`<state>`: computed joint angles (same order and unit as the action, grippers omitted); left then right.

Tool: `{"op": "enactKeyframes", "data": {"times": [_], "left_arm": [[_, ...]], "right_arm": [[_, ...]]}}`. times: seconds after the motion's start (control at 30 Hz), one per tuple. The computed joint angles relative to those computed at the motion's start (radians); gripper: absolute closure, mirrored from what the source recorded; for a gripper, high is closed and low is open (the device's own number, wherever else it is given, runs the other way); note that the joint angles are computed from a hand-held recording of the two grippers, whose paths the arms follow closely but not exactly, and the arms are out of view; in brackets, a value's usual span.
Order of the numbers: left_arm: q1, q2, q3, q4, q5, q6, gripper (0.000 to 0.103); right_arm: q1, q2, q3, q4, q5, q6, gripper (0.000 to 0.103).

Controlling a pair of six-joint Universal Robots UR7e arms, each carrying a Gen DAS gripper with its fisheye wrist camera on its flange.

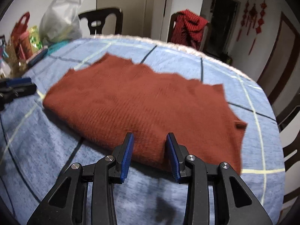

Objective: Fold small clothes

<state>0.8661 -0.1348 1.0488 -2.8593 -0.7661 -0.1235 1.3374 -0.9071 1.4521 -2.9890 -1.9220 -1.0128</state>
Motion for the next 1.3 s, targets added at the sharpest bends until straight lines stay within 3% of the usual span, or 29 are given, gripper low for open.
{"op": "enactKeyframes", "data": {"times": [0.2, 0.37, 0.53, 0.63, 0.67, 0.73, 0.83, 0.93, 1.13, 1.3], "left_arm": [[0.023, -0.041, 0.045, 0.0, -0.015, -0.044, 0.04], [0.061, -0.091, 0.082, -0.017, -0.137, -0.084, 0.04], [0.09, -0.128, 0.103, -0.017, -0.194, -0.134, 0.037], [0.092, -0.134, 0.103, -0.006, -0.165, -0.13, 0.037], [0.091, -0.135, 0.102, -0.002, -0.153, -0.123, 0.037], [0.095, -0.141, 0.102, 0.008, -0.157, -0.119, 0.036], [0.109, -0.149, 0.094, 0.028, -0.197, -0.131, 0.036], [0.122, -0.15, 0.079, 0.048, -0.228, -0.144, 0.035], [0.139, -0.134, 0.024, 0.117, -0.255, -0.143, 0.035], [0.164, -0.12, -0.028, 0.17, -0.333, -0.145, 0.034]], "right_arm": [[0.01, 0.003, 0.013, -0.039, -0.021, 0.001, 0.066], [0.025, -0.017, 0.034, -0.006, 0.039, 0.023, 0.066], [0.046, -0.01, 0.059, 0.011, 0.077, -0.022, 0.065], [0.054, -0.007, 0.066, 0.029, 0.099, -0.038, 0.064], [0.058, -0.005, 0.069, 0.034, 0.107, -0.045, 0.062], [0.063, -0.005, 0.071, 0.055, 0.125, -0.046, 0.048], [0.067, -0.017, 0.078, 0.121, 0.169, -0.052, 0.046], [0.081, -0.001, 0.086, 0.093, 0.153, -0.082, 0.046], [0.1, 0.041, 0.05, 0.161, 0.12, -0.097, 0.046], [0.116, 0.075, 0.073, 0.038, 0.095, -0.187, 0.046]]}}
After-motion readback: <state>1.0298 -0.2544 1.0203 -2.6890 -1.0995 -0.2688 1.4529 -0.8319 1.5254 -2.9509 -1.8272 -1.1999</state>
